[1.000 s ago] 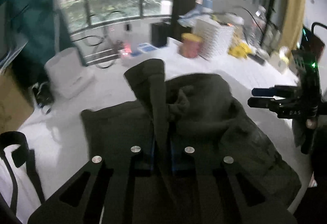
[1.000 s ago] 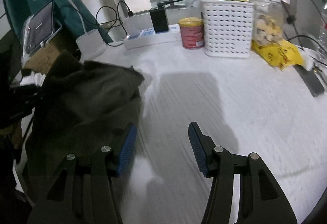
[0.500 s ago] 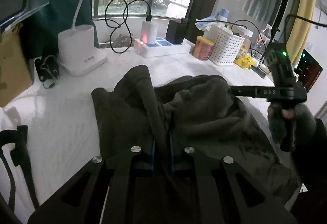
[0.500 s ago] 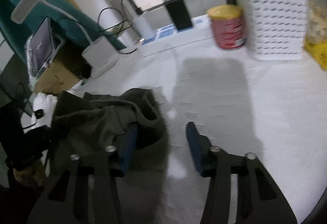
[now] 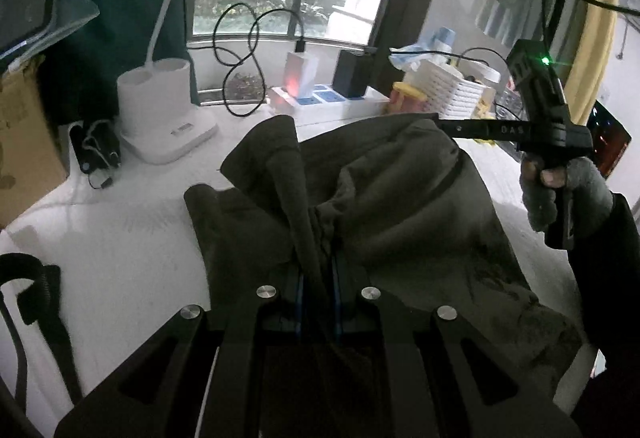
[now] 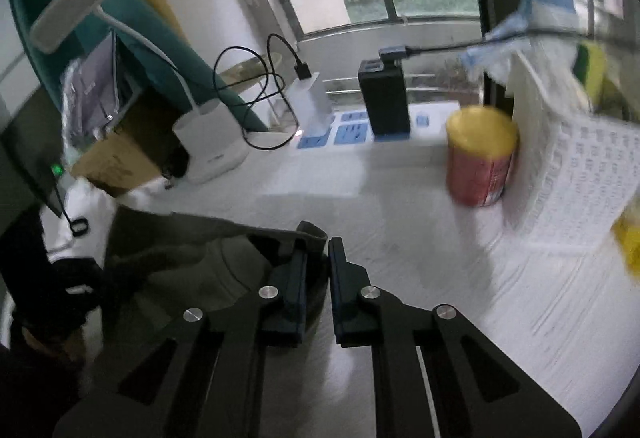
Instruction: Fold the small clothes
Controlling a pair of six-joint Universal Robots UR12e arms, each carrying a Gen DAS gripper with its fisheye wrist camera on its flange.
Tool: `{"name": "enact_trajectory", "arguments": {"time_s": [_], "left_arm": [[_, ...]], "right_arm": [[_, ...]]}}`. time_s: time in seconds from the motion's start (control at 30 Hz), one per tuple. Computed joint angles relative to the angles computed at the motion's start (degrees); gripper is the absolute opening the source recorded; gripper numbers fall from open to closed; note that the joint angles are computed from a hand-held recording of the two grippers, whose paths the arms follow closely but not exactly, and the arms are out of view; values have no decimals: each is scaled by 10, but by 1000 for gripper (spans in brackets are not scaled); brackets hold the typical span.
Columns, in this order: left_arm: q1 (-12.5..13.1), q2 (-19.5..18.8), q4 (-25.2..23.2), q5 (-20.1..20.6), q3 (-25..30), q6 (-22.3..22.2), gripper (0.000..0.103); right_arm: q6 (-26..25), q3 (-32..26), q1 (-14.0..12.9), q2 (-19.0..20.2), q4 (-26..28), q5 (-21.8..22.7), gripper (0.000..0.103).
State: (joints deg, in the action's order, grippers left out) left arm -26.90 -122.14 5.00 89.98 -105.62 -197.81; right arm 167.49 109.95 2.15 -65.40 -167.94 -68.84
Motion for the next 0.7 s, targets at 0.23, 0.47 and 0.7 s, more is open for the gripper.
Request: {"name": "enact_trajectory", "arguments": {"time_s": [0.23,0.47,0.7], "left_arm": [[14,-5,-23,-19,2,-47,16],[6,3,-12,69,1,-68,19],[2,-1,-10,59,13,-21,28]], "right_arm": [[37,5,2,14,-48,-101,11],[23,26,-12,-10,-29,-32,45],[33,24,-16,-3,5,27,50]]}}
